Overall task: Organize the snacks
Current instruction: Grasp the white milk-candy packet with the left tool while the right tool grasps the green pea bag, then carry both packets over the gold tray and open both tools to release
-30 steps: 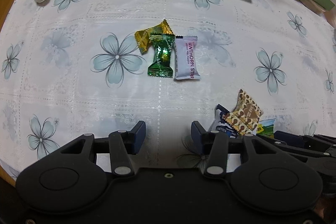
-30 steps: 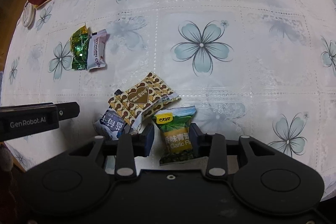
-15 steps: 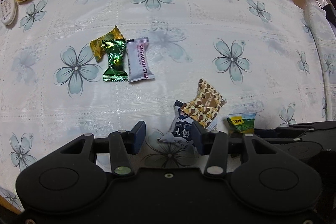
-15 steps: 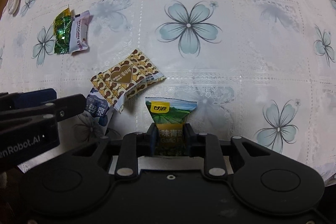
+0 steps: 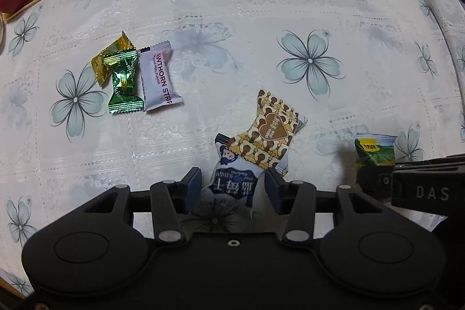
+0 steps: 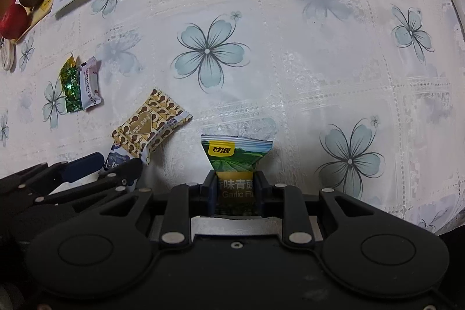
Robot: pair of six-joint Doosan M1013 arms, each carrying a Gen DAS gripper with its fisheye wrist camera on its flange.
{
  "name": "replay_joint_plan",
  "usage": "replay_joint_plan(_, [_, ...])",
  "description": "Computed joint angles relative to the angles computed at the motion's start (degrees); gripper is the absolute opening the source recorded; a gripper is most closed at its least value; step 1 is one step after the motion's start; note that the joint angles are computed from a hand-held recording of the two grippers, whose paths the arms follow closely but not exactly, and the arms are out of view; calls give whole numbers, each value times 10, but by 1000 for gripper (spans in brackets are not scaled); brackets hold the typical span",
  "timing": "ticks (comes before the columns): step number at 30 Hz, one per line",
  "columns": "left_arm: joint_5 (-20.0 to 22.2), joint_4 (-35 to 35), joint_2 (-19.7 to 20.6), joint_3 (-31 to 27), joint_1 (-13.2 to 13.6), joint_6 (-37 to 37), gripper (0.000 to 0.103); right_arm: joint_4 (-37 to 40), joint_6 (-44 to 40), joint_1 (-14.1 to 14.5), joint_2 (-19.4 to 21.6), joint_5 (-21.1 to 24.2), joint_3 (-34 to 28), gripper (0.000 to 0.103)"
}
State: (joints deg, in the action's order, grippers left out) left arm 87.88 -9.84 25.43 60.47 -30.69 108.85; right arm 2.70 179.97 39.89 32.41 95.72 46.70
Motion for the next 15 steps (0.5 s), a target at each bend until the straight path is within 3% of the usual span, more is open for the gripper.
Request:
replay_joint_plan(6, [2,7,5,2,-3,-8,53,6,-2,4,-8,-15,7,26])
replay_joint_plan(8, [-1,11,4,5,-3,-11,42,3,-3,6,-9,-16,8,26])
replay_joint_plan(15, [4,0,-6,-1,10,-47,38,-18,2,12,-13,-11,4,26])
